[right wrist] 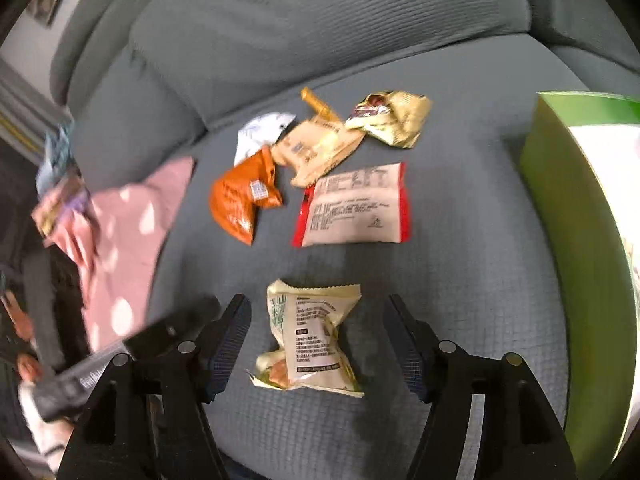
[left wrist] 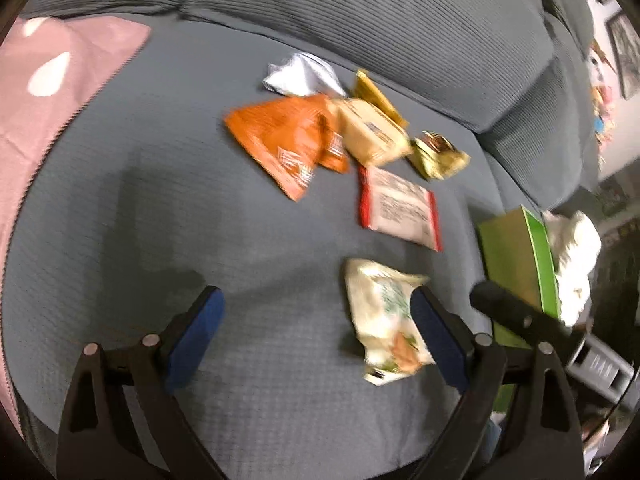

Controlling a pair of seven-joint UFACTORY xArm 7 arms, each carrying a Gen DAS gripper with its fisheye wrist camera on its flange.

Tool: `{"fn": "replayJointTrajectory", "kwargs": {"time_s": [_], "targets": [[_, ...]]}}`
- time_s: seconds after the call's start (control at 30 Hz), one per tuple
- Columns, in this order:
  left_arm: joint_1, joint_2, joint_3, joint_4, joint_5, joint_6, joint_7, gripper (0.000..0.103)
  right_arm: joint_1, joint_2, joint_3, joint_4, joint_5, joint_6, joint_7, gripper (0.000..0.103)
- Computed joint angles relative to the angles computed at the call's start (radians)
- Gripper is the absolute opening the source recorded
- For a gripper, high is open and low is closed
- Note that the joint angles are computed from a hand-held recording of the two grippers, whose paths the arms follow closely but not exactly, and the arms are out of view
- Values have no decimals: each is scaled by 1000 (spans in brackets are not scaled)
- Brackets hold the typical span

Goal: Organize snacks
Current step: 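Lift the white-green snack bag with the right gripper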

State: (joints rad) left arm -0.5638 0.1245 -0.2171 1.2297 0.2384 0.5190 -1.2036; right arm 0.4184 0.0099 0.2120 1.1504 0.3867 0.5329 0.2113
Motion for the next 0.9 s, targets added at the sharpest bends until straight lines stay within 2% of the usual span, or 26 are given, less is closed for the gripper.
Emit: {"fn": "replayJointTrajectory", "kwargs": {"time_s": [0.1, 0.23, 0.27, 0.3, 0.33, 0.37, 0.47, 0.67, 0.8, 0.9], "targets": [[-3, 35, -23, 31, -59, -17, 94, 80, -6, 19, -1, 15, 132, 30, -97, 69], [-11, 93, -48, 77, -170, -33, 225, 65, -7, 65, 7, 54, 136, 65, -104, 67], [-17, 108, -50, 93, -183, -30, 249, 62, -8, 79, 11, 64, 147, 74, -115, 65], [-26, 120, -46, 105, -187, -27, 259, 54, -10, 93, 14, 76, 155, 89, -125, 58], [-34, 131, -42, 116, -191, -24, 265, 47, -16, 87, 16, 66, 171, 102, -140, 56], [-41, 143, -38, 127, -196, -19, 271, 47, -16, 101, 18, 76, 174, 111, -141, 53], [-74, 163, -10, 152, -153, 2, 247, 42, -6, 120, 20, 84, 129, 113, -100, 49], [-121, 169, 26, 169, -49, -24, 202, 37, 3, 99, 27, 66, 100, 65, -95, 48], [-175, 152, 72, 171, 116, -39, 99, 35, 23, 62, 29, 36, 23, -14, -73, 48], [-187, 126, 88, 151, 223, -78, 23, 35, 33, 28, 31, 8, -5, -85, -72, 48]]}}
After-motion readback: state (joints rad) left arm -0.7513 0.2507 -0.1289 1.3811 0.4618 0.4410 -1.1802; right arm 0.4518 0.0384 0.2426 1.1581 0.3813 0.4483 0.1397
